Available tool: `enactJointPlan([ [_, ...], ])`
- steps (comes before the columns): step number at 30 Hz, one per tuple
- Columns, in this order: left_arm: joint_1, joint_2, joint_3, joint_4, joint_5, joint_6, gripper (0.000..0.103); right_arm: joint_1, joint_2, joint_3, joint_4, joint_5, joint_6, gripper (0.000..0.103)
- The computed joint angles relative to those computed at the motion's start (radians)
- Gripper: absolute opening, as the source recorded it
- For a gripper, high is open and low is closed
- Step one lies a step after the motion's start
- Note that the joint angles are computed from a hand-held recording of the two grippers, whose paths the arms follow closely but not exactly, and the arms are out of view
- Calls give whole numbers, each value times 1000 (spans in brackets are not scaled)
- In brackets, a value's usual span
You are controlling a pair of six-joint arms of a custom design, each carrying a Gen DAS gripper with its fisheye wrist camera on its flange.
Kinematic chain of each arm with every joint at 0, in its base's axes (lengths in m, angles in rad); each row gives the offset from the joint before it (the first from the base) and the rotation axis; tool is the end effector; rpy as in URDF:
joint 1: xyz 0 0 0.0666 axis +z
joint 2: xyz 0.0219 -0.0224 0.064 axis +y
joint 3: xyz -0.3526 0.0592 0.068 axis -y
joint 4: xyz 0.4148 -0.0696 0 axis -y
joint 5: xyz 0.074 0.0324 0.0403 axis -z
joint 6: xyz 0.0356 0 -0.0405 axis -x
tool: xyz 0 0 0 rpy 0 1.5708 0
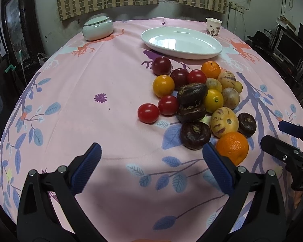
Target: Organize fruits
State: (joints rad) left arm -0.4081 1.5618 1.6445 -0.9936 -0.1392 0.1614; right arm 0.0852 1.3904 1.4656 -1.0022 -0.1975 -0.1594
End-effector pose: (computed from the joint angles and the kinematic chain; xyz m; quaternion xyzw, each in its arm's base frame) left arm 0.5222 -0.2208 0.4316 0.0938 0.9394 -0.0277 0.3287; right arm 0.5020 0.0495 0.4336 0.0038 0.9445 0.1312 0.3011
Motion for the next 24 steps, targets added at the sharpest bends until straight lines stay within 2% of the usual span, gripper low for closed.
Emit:
enactJointPlan([
  [24,8,2,-15,5,11,-3,101,5,3,-10,1,-14,-3,102],
])
